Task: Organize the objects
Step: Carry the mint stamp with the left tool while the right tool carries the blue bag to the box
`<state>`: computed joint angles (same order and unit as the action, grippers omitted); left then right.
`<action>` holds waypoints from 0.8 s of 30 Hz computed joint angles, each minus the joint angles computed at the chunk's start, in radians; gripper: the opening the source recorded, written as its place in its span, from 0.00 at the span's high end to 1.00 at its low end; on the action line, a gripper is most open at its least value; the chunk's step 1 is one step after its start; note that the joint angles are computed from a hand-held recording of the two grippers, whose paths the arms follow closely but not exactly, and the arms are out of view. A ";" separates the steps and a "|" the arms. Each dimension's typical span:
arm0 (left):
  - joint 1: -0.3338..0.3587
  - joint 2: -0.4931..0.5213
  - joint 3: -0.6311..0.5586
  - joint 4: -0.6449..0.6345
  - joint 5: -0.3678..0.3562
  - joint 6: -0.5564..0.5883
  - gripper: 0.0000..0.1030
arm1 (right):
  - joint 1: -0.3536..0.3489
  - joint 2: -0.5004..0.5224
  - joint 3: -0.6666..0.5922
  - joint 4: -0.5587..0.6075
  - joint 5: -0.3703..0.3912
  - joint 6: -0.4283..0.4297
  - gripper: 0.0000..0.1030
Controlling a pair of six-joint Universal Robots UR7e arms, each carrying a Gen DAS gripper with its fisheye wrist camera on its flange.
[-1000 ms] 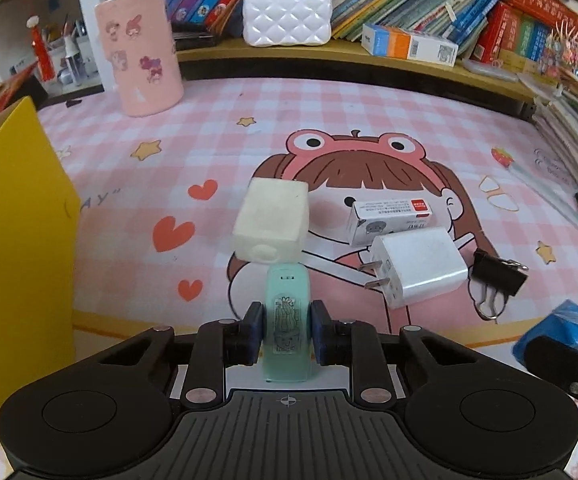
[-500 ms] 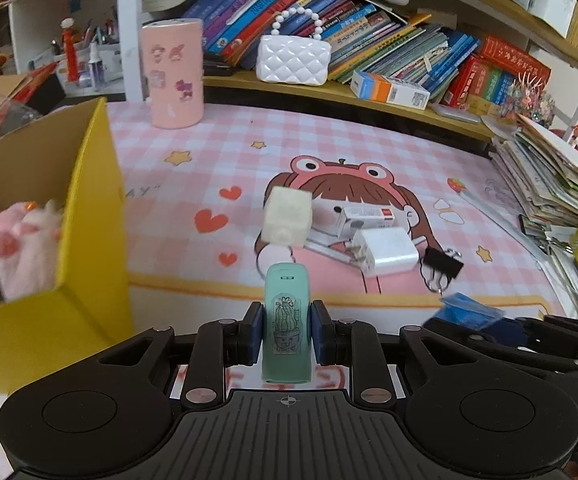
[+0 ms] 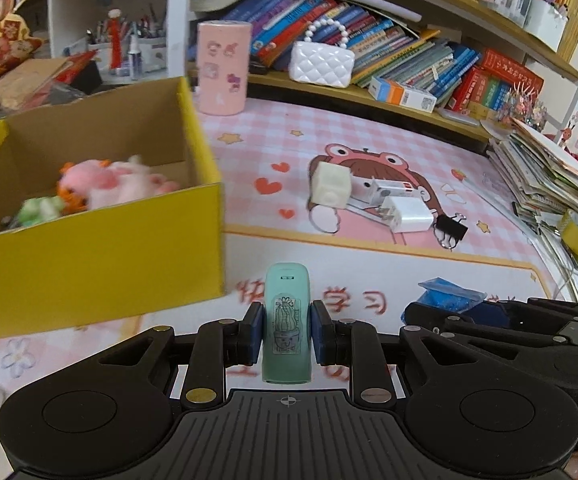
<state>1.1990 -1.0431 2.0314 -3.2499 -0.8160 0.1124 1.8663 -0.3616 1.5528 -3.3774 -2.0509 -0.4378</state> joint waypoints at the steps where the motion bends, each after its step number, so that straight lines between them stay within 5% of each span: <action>1: 0.000 -0.015 0.018 -0.010 0.002 0.002 0.78 | 0.009 0.002 0.009 -0.012 -0.002 0.002 0.71; 24: -0.010 -0.401 0.388 -0.135 0.118 -0.023 0.78 | 0.202 0.081 0.125 -0.119 0.026 0.054 0.71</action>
